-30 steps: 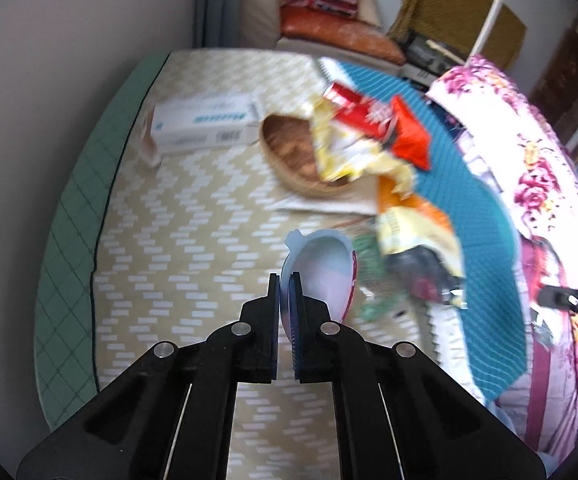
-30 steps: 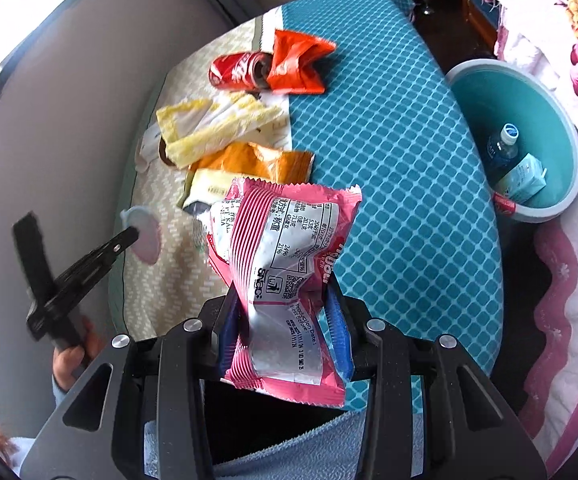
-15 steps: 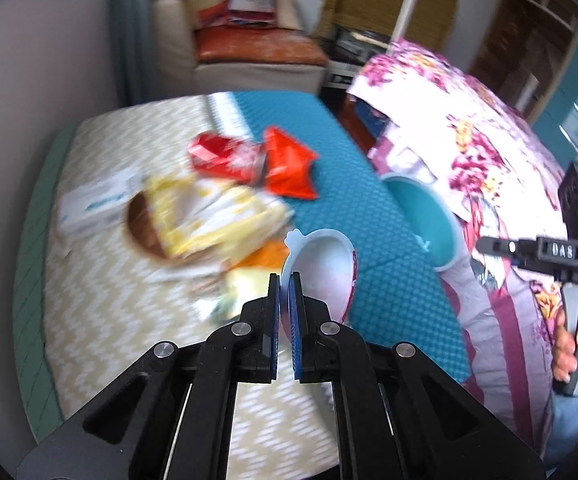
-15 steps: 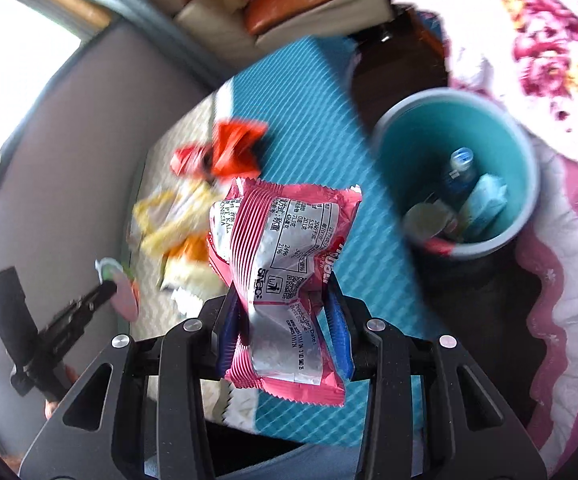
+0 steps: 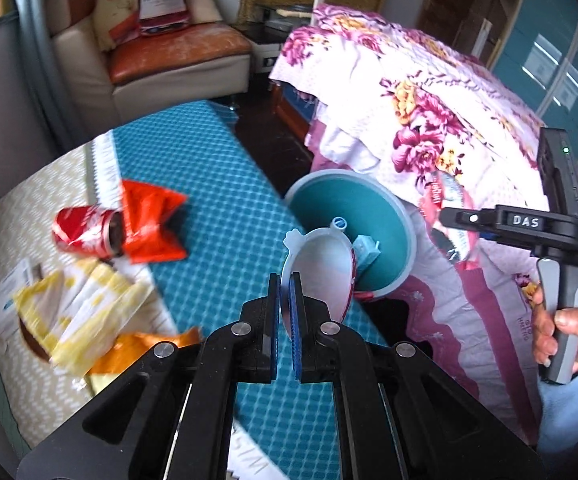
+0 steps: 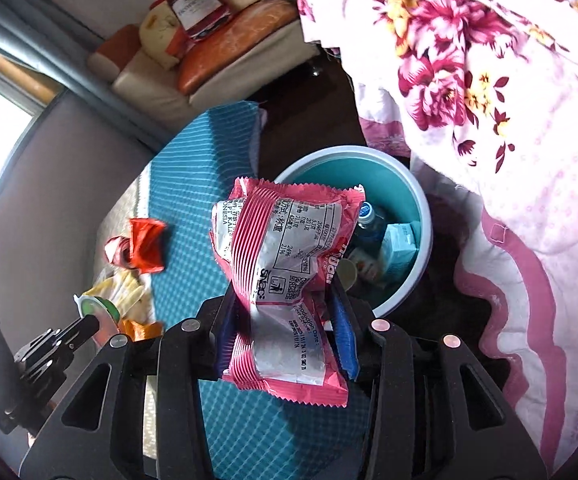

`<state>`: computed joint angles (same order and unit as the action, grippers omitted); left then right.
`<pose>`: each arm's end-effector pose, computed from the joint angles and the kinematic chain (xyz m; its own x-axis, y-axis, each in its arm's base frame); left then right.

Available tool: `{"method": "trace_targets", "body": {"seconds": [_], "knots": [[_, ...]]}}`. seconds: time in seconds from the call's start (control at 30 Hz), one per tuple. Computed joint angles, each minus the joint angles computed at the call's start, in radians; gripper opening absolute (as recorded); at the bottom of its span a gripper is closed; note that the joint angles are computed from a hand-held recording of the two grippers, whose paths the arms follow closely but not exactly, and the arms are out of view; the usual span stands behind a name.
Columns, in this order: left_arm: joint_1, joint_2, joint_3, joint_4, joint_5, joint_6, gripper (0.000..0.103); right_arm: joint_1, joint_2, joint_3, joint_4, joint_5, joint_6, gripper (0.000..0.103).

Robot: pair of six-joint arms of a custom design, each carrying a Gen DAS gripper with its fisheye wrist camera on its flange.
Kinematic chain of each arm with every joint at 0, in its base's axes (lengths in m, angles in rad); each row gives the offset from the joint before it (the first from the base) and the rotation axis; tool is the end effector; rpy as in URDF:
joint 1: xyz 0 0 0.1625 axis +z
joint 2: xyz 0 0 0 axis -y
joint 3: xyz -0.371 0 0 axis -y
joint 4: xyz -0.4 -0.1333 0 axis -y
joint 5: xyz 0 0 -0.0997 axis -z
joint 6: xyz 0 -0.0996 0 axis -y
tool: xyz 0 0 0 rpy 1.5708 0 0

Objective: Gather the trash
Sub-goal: 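Carry both items to the teal bin, releasing the wrapper from the right tool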

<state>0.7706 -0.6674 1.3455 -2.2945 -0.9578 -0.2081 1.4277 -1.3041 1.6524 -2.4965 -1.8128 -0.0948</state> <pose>-0.3739 -0.6287 0.0644 -0.7239 0.4126 -0.5529 0.5797 0.7983 -0.1633 0.0213 -0.6194 0.3573 -0.9494 0.1882 0.2516 0.0298 0.8510 -0.5244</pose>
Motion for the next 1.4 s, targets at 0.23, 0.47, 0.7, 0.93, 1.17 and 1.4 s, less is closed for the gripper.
{"method": "trace_targets", "body": {"seconds": [0.23, 0.47, 0.7, 0.93, 1.17, 1.4], "knots": [[0.021, 0.118, -0.151, 0.092, -0.02, -0.01, 0.005, -0.039, 0.067, -0.076, 0.046, 0.025, -0.011, 0.059], [0.034, 0.204, -0.259, 0.147, -0.037, -0.007, 0.005, -0.065, 0.095, -0.111, 0.072, 0.055, -0.004, 0.073], [0.039, 0.276, -0.345, 0.194, -0.048, -0.004, 0.005, -0.081, 0.088, -0.115, 0.069, 0.036, -0.01, 0.074], [0.044, 0.326, -0.406, 0.232, -0.056, -0.008, 0.005, -0.093, 0.071, -0.104, 0.064, 0.021, -0.016, 0.075], [0.053, 0.366, -0.46, 0.267, -0.054, -0.021, 0.007, -0.101, 0.066, -0.104, 0.068, 0.012, -0.008, 0.076], [0.064, 0.345, -0.433, 0.252, -0.042, -0.058, 0.06, -0.1, 0.069, -0.103, 0.079, 0.003, -0.001, 0.076]]}}
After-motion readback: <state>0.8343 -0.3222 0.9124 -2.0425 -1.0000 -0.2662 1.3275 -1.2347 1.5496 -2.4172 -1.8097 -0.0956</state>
